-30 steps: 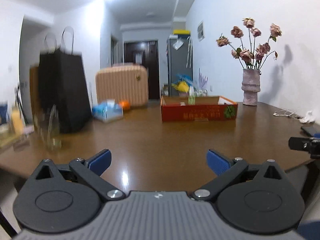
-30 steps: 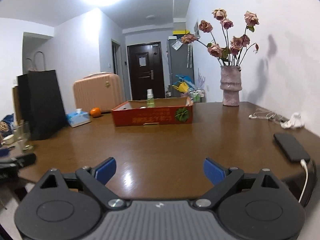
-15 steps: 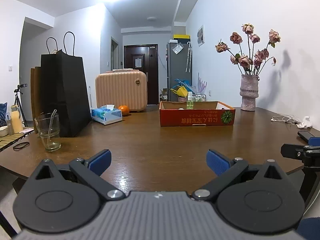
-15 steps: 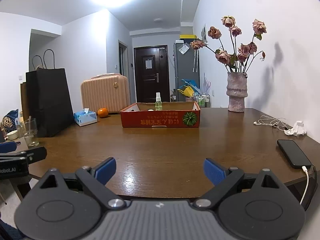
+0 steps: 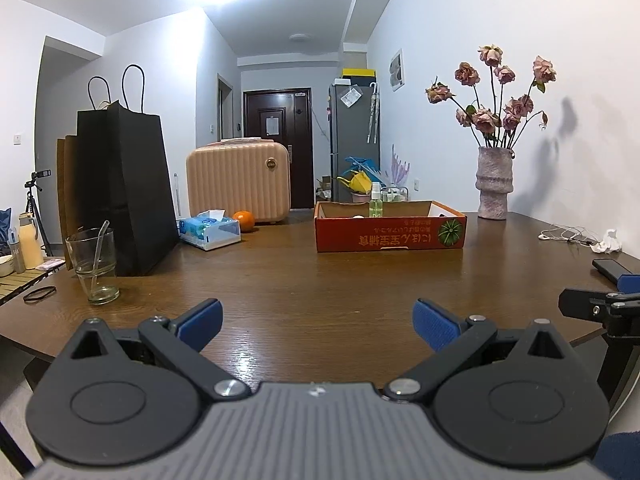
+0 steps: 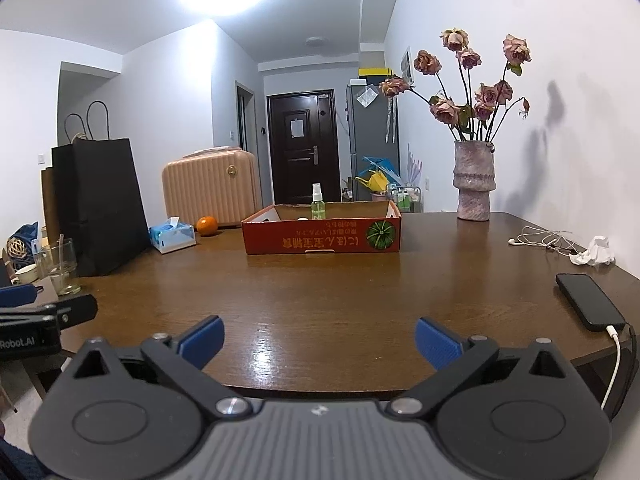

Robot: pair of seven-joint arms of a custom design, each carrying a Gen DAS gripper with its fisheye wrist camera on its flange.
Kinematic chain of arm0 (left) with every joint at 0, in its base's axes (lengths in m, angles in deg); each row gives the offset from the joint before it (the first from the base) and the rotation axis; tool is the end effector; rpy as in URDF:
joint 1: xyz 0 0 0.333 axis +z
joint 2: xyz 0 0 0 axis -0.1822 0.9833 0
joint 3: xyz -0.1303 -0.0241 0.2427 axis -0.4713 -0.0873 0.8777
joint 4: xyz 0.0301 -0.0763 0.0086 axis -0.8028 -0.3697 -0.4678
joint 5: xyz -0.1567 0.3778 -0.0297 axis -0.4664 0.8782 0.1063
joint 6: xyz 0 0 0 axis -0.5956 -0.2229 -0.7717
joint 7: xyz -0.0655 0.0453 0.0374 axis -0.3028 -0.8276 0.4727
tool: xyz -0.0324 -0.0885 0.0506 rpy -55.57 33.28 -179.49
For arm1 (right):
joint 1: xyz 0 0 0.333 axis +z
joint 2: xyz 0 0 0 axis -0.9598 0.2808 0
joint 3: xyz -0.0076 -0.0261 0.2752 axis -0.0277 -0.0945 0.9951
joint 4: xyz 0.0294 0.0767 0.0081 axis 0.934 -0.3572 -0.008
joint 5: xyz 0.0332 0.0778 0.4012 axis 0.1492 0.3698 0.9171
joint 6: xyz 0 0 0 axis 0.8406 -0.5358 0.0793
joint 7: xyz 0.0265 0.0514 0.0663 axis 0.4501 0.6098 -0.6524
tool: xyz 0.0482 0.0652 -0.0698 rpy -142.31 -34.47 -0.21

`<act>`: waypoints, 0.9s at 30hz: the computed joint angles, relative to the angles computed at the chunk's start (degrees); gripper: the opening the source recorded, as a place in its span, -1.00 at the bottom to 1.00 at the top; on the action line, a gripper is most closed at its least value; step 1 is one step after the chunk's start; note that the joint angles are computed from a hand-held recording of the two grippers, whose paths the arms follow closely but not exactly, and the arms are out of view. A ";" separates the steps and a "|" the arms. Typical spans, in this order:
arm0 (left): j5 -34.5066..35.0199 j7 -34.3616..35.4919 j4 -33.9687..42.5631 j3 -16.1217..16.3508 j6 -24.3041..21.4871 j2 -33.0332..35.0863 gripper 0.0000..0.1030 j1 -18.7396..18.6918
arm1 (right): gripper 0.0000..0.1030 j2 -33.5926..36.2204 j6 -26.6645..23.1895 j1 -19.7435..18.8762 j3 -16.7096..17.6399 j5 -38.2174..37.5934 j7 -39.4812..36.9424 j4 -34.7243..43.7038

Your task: Organize rigid objects

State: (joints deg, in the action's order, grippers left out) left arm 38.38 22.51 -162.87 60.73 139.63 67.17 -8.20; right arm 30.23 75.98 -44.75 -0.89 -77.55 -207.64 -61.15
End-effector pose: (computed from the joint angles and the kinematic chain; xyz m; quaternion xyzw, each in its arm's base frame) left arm 0.7211 -0.1585 0.4022 -0.4501 0.6598 -0.4810 0.3615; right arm 0.6439 0.3084 0.3987 -0.4951 0.6493 -0.4320 0.3831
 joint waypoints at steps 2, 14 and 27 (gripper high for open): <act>-0.02 -0.03 -0.01 0.08 -0.02 -0.05 1.00 -0.07 | 0.98 0.08 0.16 -0.11 -0.02 0.20 -0.17 0.13; 0.14 -0.22 -0.55 0.18 0.25 -0.34 1.00 -0.04 | 0.98 0.20 0.16 0.01 -0.19 0.27 -0.03 0.20; 0.15 -0.32 -0.46 0.43 0.29 -0.33 1.00 -0.24 | 0.98 -0.04 -0.06 0.04 -0.14 -0.05 0.53 -0.21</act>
State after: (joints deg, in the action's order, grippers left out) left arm 38.53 22.19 -163.34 61.16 139.92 66.84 -8.45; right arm 30.18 75.91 -44.71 -1.03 -77.60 -207.11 -61.36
